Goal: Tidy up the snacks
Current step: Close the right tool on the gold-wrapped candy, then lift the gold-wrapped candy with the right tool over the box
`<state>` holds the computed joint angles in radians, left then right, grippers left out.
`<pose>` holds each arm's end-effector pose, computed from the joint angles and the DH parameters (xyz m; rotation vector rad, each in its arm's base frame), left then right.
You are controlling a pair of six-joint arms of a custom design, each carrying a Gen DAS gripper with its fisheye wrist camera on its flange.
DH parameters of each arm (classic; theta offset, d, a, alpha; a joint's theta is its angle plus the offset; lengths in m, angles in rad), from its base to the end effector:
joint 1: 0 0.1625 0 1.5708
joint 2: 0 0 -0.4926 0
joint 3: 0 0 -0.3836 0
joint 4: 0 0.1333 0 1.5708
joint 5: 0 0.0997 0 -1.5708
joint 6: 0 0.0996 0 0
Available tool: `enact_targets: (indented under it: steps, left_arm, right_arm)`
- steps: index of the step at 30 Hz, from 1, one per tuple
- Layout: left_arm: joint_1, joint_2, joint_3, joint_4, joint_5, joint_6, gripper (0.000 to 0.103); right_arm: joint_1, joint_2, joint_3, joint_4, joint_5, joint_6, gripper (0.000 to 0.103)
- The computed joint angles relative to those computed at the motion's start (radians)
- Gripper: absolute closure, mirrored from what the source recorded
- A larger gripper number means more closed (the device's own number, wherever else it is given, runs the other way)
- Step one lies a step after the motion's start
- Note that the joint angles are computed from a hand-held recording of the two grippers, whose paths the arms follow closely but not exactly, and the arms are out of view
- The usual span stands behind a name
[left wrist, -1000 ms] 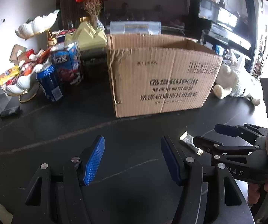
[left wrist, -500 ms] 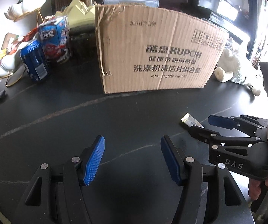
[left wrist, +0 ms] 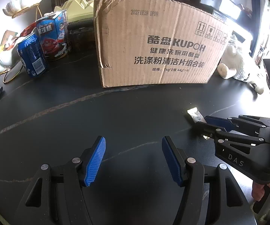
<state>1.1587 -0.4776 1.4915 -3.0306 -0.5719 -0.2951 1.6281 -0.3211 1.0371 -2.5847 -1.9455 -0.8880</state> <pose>-0.1029 -0.7773 0.0576 -0.1427 2.2076 -0.8817 0.1470 -0.8723 0.0068 1.1508 -2.4180 0.1628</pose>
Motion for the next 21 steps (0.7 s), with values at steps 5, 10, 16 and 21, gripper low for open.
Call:
enact_targets:
  steps: [5, 10, 16, 21]
  left_arm:
    - [-0.004, -0.002, 0.004, -0.013, 0.011, 0.006, 0.042]
    - [-0.016, -0.005, 0.013, -0.048, 0.032, 0.031, 0.042]
    - [-0.029, -0.012, 0.023, -0.083, 0.057, 0.063, 0.042]
    - [-0.044, -0.025, 0.021, -0.118, 0.080, 0.100, 0.042]
  right_arm:
    - [0.004, -0.012, 0.023, -0.019, 0.019, -0.014, 0.082]
    - [0.005, -0.027, 0.039, -0.023, 0.039, -0.015, 0.082]
    - [0.010, -0.050, 0.066, -0.045, 0.067, -0.014, 0.082]
    - [0.020, -0.069, 0.081, -0.065, 0.101, -0.004, 0.082]
